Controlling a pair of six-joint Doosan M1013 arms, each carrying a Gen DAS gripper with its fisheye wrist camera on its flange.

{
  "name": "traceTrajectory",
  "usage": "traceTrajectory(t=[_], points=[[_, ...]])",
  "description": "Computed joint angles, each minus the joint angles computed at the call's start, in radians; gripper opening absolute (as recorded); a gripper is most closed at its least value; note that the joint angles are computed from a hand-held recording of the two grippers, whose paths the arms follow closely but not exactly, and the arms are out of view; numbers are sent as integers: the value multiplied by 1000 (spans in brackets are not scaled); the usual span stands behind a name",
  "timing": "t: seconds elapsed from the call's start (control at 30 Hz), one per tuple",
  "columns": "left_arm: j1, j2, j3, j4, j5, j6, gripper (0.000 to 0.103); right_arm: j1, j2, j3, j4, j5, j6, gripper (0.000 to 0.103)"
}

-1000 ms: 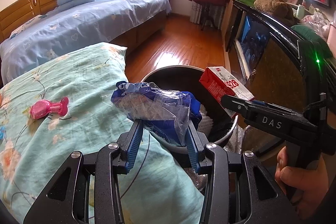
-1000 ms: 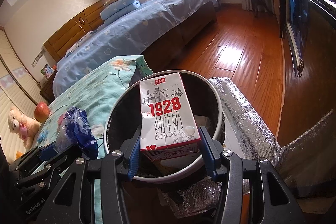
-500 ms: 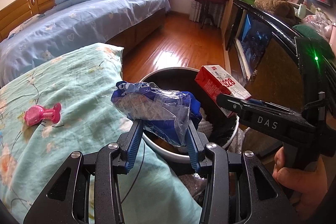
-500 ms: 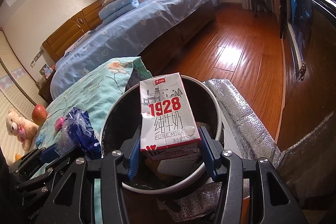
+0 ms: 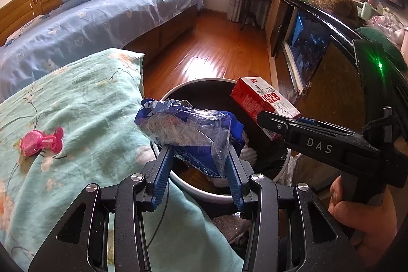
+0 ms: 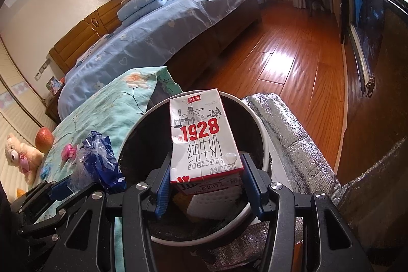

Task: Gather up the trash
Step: 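Carry the blue bag with the left tool while the right tool carries the milk carton over the bin, then open both tools to drop the blue bag and milk carton into the bin, then move both tools back toward the table items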

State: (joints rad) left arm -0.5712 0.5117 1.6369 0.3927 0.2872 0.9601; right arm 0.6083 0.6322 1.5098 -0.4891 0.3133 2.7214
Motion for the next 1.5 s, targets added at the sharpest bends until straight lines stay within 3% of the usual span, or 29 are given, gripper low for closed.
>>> traceTrajectory(t=[0.33, 0.4, 0.47, 0.63, 0.87, 1.03, 1.2, 1.5], points=[[2, 7, -11, -61, 6, 68, 44, -4, 4, -10, 20, 9, -26, 48], [1, 6, -11, -55, 15, 62, 65, -5, 2, -8, 28, 5, -28, 49], [1, 1, -1, -32, 9, 30, 74, -8, -1, 0, 40, -15, -22, 51], [10, -18, 31, -38, -3, 4, 75, -6, -13, 13, -11, -32, 48, 55], [30, -58, 101, 71, -31, -159, 75, 12, -22, 12, -68, -48, 94, 63], [53, -88, 160, 165, -44, -300, 75, 35, -10, -11, 41, -55, -53, 65], [83, -118, 214, 252, -51, -441, 75, 58, 17, -52, 236, -50, -278, 66], [136, -165, 303, 445, -53, -711, 75, 92, 62, -126, 512, -24, -617, 78]])
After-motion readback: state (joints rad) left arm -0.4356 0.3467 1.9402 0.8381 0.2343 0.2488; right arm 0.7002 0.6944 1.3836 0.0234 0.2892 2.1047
